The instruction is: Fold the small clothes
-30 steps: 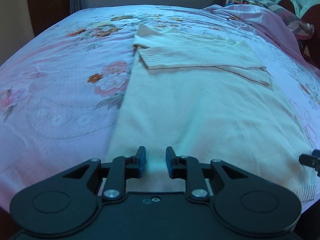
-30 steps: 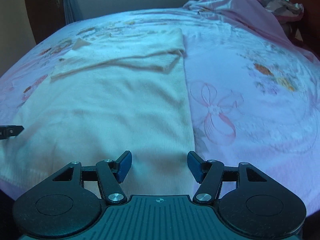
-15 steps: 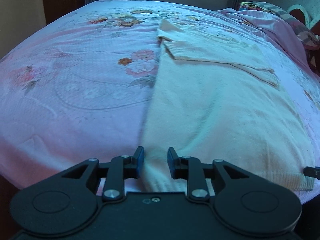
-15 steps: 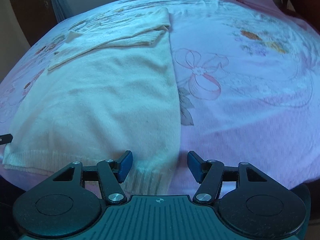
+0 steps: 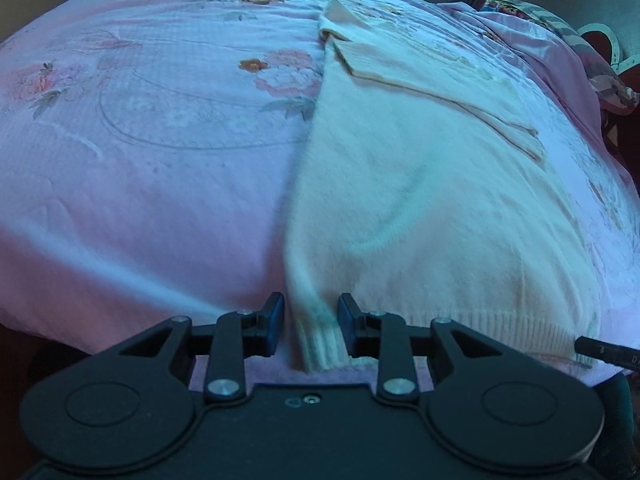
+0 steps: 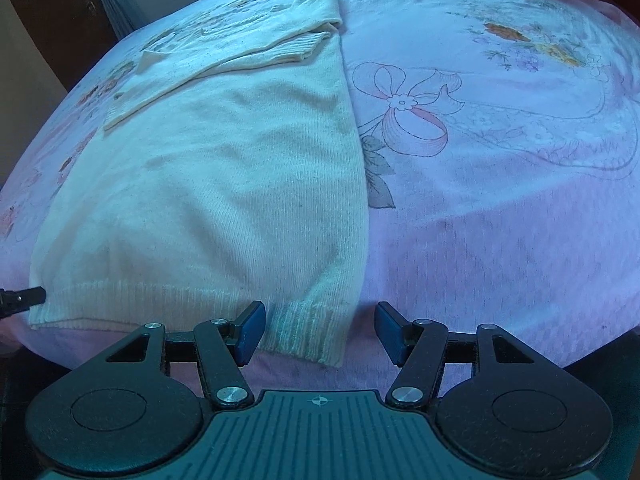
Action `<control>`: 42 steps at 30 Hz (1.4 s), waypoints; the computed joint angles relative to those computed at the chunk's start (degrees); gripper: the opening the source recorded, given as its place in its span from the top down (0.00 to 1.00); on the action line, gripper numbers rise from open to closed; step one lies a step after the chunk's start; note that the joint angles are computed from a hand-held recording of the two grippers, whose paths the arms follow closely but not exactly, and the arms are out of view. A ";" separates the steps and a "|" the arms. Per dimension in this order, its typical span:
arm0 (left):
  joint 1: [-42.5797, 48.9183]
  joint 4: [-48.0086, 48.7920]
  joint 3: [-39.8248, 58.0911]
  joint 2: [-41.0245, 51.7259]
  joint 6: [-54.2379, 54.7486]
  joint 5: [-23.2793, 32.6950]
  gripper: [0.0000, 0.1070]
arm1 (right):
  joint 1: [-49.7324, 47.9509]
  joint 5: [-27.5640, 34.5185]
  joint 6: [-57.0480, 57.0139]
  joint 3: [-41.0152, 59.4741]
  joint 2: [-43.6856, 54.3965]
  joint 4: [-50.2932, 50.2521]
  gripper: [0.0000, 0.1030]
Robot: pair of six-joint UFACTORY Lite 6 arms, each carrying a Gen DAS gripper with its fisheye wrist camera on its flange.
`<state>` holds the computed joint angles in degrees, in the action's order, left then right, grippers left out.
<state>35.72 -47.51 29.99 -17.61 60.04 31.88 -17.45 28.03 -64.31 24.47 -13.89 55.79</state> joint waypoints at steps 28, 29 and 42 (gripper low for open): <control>-13.34 -9.29 32.27 23.23 -6.92 -4.25 0.96 | 3.35 2.70 -1.03 30.57 22.30 17.54 0.96; -14.35 -7.75 34.53 25.89 -9.00 -5.64 0.96 | 4.08 0.93 -1.18 33.26 25.56 18.18 0.96; -18.08 15.85 41.06 33.03 -27.62 -9.36 0.71 | 7.37 -4.08 7.75 44.25 36.42 8.83 0.55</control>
<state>17.64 -31.67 71.05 15.41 32.42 22.51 -10.08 23.95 -56.56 68.72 22.53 64.62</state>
